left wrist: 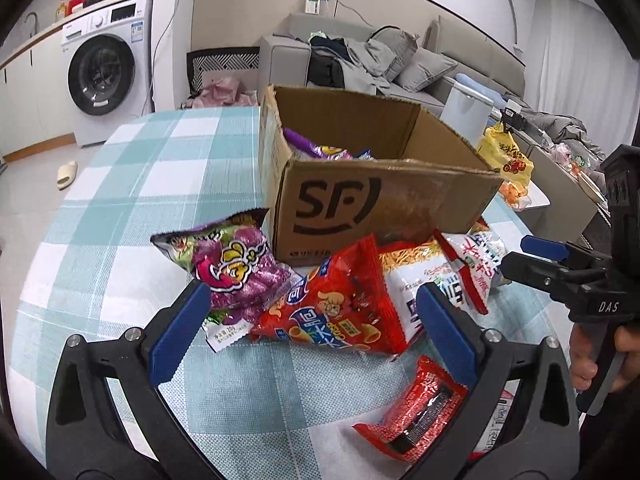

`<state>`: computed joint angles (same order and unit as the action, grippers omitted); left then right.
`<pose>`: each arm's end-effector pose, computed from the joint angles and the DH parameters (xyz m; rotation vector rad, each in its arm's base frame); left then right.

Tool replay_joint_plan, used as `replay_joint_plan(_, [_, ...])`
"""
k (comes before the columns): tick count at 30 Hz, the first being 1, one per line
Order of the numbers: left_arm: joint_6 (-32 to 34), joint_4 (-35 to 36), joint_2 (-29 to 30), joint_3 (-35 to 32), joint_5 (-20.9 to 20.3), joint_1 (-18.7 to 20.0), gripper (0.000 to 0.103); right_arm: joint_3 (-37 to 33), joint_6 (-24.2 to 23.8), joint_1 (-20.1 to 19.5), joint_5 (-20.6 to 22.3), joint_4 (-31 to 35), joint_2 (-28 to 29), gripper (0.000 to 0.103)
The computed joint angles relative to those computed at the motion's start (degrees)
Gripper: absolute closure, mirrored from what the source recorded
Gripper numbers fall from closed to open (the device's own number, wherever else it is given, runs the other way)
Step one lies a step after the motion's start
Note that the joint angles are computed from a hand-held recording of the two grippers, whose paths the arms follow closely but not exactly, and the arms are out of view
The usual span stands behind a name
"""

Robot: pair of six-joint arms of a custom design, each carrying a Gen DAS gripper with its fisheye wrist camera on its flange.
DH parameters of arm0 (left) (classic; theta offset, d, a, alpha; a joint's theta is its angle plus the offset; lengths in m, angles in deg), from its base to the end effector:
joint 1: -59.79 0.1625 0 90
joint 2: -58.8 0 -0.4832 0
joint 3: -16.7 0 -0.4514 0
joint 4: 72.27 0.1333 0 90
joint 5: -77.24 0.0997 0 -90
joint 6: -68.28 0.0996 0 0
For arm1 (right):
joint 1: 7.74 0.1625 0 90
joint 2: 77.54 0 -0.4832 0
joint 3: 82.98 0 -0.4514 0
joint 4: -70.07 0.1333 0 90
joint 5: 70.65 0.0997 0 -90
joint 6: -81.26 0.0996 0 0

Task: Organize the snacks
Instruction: 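Move the left tool to the red chip bag while the right tool approaches the white noodle-snack bag, then close the left tool on the red chip bag while the right tool grasps the white noodle-snack bag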

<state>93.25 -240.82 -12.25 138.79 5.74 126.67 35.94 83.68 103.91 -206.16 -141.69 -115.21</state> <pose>-0.0733 -0.5915 0.2308 1.0164 2.5460 -0.6632 0.2690 -0.5089 0.0233 0.0333 -2.3372 1.0357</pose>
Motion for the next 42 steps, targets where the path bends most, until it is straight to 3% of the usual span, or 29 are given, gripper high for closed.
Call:
replay_joint_plan(18, [-1.2,6.9,1.2,-1.9,-7.3,2.3,0.002,0.9,6.5,-3.6,3.6,3.4,-0.3,0.0])
replay_joint_plan(27, [-3.7,9.0,3.4,-4.3,-7.8,3.5,0.003,1.1,5.2,-4.0,4.6,2.0,0.0,0.002])
replay_joint_plan(32, [-5.0,9.6,4.9,-6.1,-8.0,4.3,0.004,1.1,4.5,-3.6,4.0,1.7,0.1,0.011])
replay_joint_plan(42, [-5.3,11.2,7.4,-8.5,-6.4,5.1,0.014,0.9,3.5,-4.5,6.2,1.7,0.5,0.014])
